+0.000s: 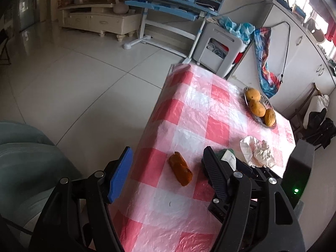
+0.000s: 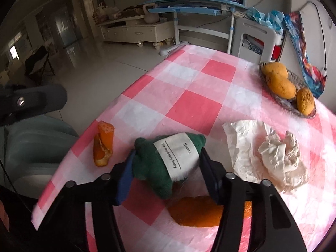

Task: Collect trash
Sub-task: 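Grasp the green knit sock with the right tool while the left tool approaches an orange peel, then close the left tool on the small orange peel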

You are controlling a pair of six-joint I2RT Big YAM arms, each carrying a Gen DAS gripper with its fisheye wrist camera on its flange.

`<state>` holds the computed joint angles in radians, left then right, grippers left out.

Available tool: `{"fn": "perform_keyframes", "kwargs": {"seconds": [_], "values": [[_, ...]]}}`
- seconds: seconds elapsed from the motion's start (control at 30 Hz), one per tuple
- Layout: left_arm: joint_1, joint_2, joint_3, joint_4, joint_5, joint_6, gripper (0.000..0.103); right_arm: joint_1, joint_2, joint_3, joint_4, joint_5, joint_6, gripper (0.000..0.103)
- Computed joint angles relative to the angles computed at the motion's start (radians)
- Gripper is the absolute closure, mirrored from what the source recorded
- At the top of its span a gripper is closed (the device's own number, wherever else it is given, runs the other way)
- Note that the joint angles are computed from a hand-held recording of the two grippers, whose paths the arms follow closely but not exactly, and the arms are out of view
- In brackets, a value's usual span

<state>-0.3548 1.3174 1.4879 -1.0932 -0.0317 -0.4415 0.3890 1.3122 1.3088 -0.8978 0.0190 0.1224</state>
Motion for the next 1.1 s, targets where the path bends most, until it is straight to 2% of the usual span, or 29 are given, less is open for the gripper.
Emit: {"fn": "perform_keyframes", "kwargs": {"seconds": [0.17, 0.3, 0.47, 0.73, 0.9, 1.0, 1.03, 1.07, 1.1], "values": [[-0.021, 0.032, 0.005, -0.021, -0.009, 0.014, 0.036, -0.020, -0.025, -0.018, 0.014, -0.026, -0.008, 0.054], [-0.027, 0.048, 0.004, -0.029, -0.021, 0.021, 0.036, -0.040, -0.061, -0.024, 0.042, -0.042, -0.004, 0.054], [-0.042, 0.076, 0.008, -0.038, -0.045, 0.042, 0.036, -0.058, -0.091, -0.021, 0.060, -0.025, -0.017, 0.054], [-0.072, 0.112, 0.016, -0.038, -0.077, 0.087, 0.037, -0.115, -0.132, -0.033, 0.085, -0.063, -0.007, 0.053], [-0.085, 0.128, 0.021, -0.032, -0.130, 0.104, 0.045, -0.128, -0.135, -0.033, 0.096, -0.084, -0.017, 0.053], [-0.089, 0.129, 0.022, -0.031, -0.161, 0.103, 0.055, -0.128, -0.139, -0.036, 0.101, -0.091, -0.021, 0.053], [-0.089, 0.127, 0.021, -0.031, -0.167, 0.104, 0.059, -0.128, -0.140, -0.036, 0.103, -0.091, -0.022, 0.053], [-0.086, 0.121, 0.016, -0.023, -0.154, 0.111, 0.074, -0.129, -0.141, -0.037, 0.104, -0.093, -0.024, 0.053], [-0.081, 0.119, 0.018, -0.025, -0.122, 0.121, 0.075, -0.129, -0.144, -0.039, 0.105, -0.093, -0.024, 0.053]]}}
